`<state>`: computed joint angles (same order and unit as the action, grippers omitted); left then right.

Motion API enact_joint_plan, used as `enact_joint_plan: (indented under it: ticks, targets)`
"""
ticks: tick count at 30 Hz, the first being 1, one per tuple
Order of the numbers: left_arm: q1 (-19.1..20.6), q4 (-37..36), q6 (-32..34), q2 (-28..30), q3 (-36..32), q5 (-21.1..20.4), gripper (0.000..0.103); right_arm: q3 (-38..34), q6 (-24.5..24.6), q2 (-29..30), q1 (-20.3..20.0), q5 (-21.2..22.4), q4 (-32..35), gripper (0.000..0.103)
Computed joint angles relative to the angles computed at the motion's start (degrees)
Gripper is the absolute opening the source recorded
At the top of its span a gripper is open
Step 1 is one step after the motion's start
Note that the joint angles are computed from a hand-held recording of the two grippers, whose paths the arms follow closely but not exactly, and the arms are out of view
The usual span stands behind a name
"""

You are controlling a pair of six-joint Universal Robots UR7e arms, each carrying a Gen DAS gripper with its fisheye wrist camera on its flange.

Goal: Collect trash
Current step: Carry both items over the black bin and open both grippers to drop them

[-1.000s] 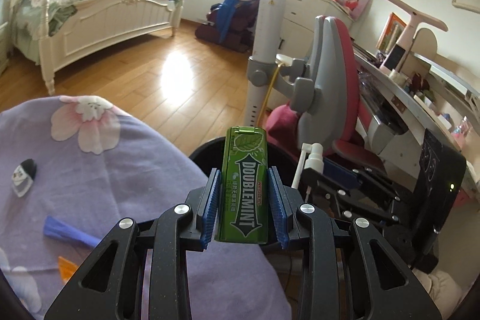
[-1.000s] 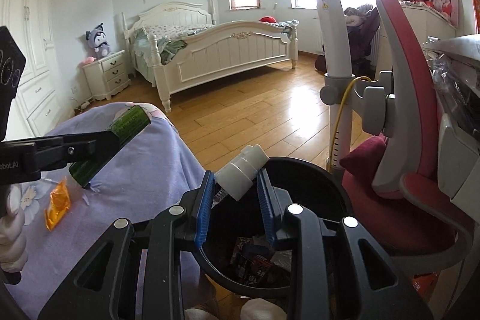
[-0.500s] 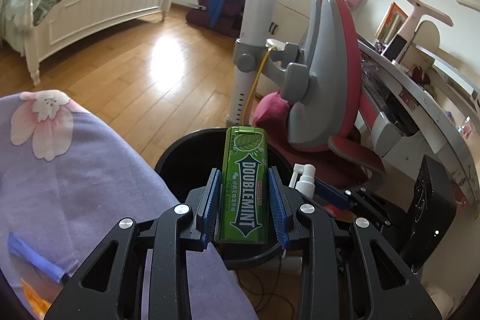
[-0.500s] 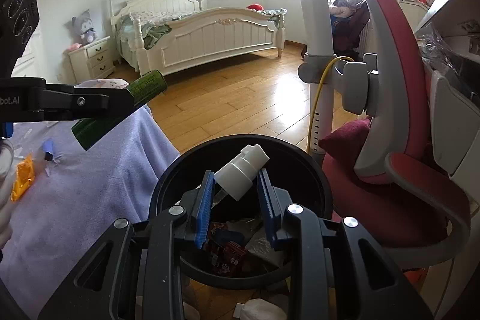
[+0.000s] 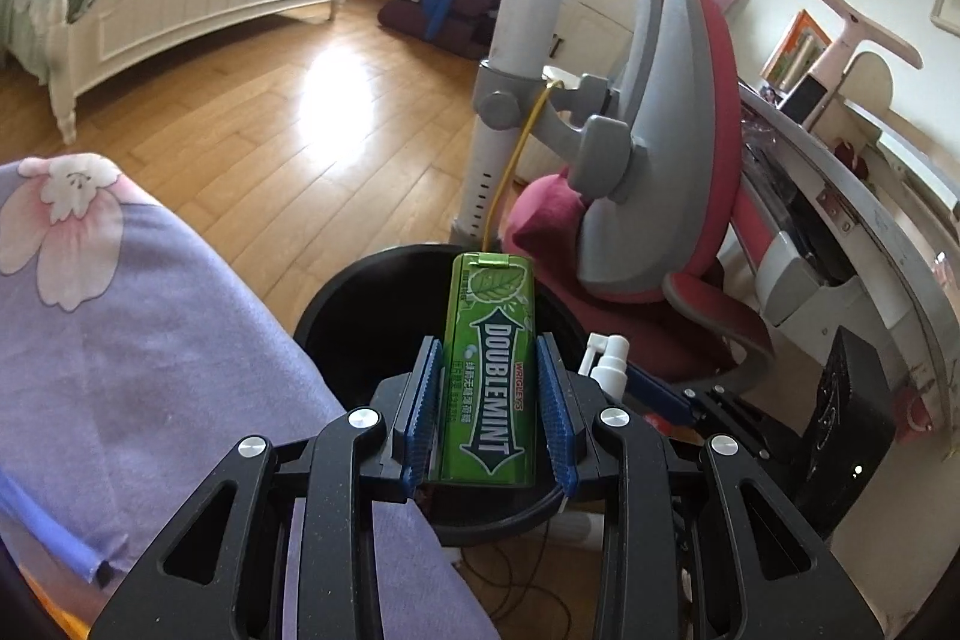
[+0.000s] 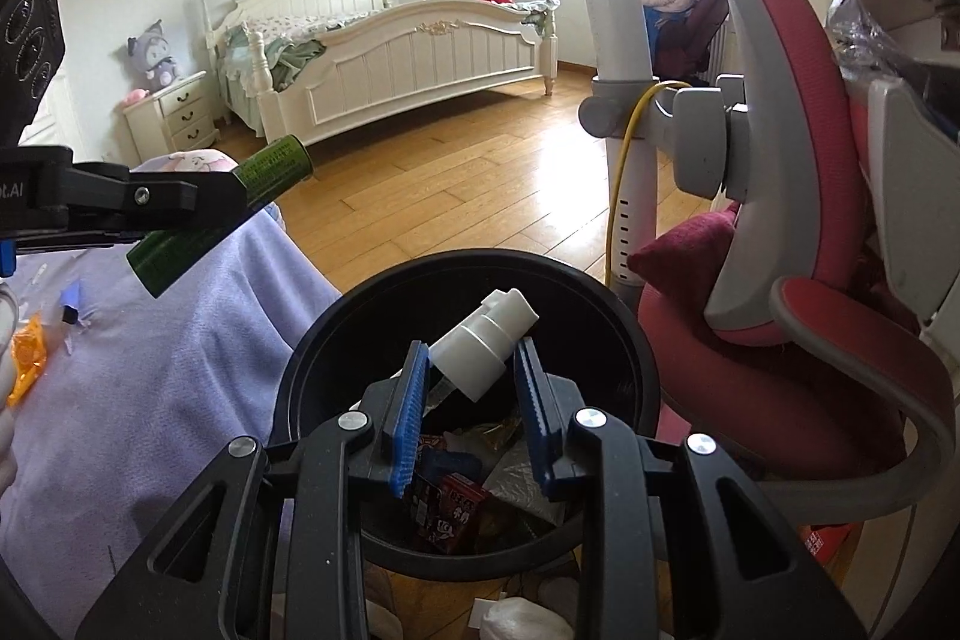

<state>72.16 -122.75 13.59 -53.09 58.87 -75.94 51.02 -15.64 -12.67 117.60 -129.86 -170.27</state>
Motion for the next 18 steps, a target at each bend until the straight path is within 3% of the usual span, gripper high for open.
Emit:
enact_joint_plan:
  ticks: [18]
  targets:
    - [-0.1, 1.3, 0.1, 2.2, -1.8, -0.1, 0.033, -1.0, 1.4, 0.6, -1.0, 0.4, 2.8, 0.030]
